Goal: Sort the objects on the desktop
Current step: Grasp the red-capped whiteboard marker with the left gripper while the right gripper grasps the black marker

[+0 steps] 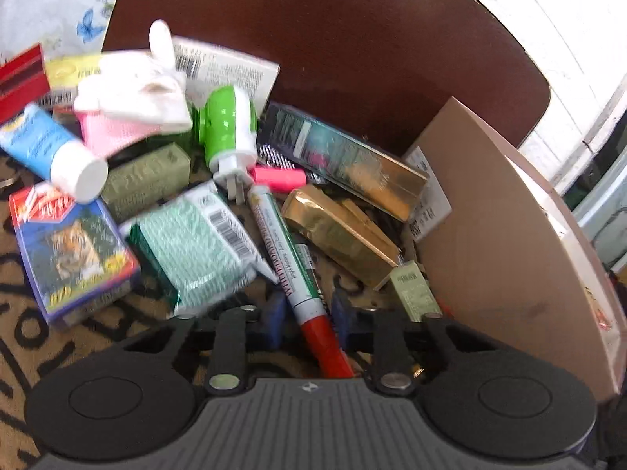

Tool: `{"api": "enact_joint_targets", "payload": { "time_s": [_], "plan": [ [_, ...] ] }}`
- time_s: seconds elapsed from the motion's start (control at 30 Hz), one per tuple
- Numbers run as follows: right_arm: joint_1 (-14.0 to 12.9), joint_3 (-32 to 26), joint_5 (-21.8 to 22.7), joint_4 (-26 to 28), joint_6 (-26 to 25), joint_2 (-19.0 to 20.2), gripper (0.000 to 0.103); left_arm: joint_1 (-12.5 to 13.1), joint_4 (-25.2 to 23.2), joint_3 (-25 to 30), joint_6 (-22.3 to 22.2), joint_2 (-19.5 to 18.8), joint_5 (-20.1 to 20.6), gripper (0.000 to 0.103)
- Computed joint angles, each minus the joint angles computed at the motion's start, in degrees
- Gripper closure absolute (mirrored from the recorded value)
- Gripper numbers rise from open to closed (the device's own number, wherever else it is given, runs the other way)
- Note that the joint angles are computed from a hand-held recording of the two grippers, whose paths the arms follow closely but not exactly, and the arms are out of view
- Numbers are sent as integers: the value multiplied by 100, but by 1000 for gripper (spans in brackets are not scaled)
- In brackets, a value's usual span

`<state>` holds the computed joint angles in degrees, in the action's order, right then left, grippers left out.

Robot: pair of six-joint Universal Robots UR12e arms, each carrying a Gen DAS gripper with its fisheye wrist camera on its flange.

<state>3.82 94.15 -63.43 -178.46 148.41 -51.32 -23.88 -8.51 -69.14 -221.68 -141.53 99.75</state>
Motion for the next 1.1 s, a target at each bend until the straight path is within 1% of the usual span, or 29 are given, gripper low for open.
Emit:
{"api": "enact_joint_targets", "payload": {
  "time_s": [0.07,0.13,0.27,0.37,0.47,0.53,0.67,0.7,0.73,0.77,0.8,0.83,0.87,0.9,1.0,1.1],
  "plan": [
    [-30,67,78,-1,-18,-36,81,-12,65,-143,-23,70,-36,84],
    [-81,142,210,50,-38,-85,83,-36,119,-260,-26,126,-18,83],
    [-194,405,466,201,-372,-269,84,-117,60,-504,-67,291,-9,83],
    [-233,765,653,343,-607,-513,84,-209,77,-787,-117,462,-5,82],
    [-366,1093,856,599,-1095,-762,83,-313,139,-1098,-170,636,-41,81],
    [-475,1312,1076,835,-1482,-934,82,-389,177,-1286,-229,737,-33,80],
    [-598,1650,1256,1072,-2039,-1198,80,-508,252,-1587,-435,904,116,77],
    [-608,1708,1271,1001,-2152,-1228,80,-527,235,-1615,-494,924,197,76],
    [-606,1763,1239,871,-2194,-1252,77,-541,170,-1612,-521,935,278,71],
    [-596,1796,1210,724,-2197,-1255,73,-544,97,-1585,-518,933,345,69],
    [-596,1820,1222,597,-2180,-1253,72,-550,19,-1557,-544,932,431,67],
    [-600,1826,1274,540,-2155,-1250,72,-549,-52,-1528,-597,930,499,65],
    [-609,1812,1336,561,-2158,-1246,72,-554,-88,-1523,-644,933,564,61],
    [-615,1786,1389,611,-2176,-1243,72,-552,-128,-1504,-667,925,624,59],
    [-587,1746,1402,635,-2197,-1225,72,-548,-172,-1570,-640,980,700,59],
    [-557,1703,1386,759,-2282,-1211,72,-554,-263,-1651,-454,1050,807,59]
  ]
}}
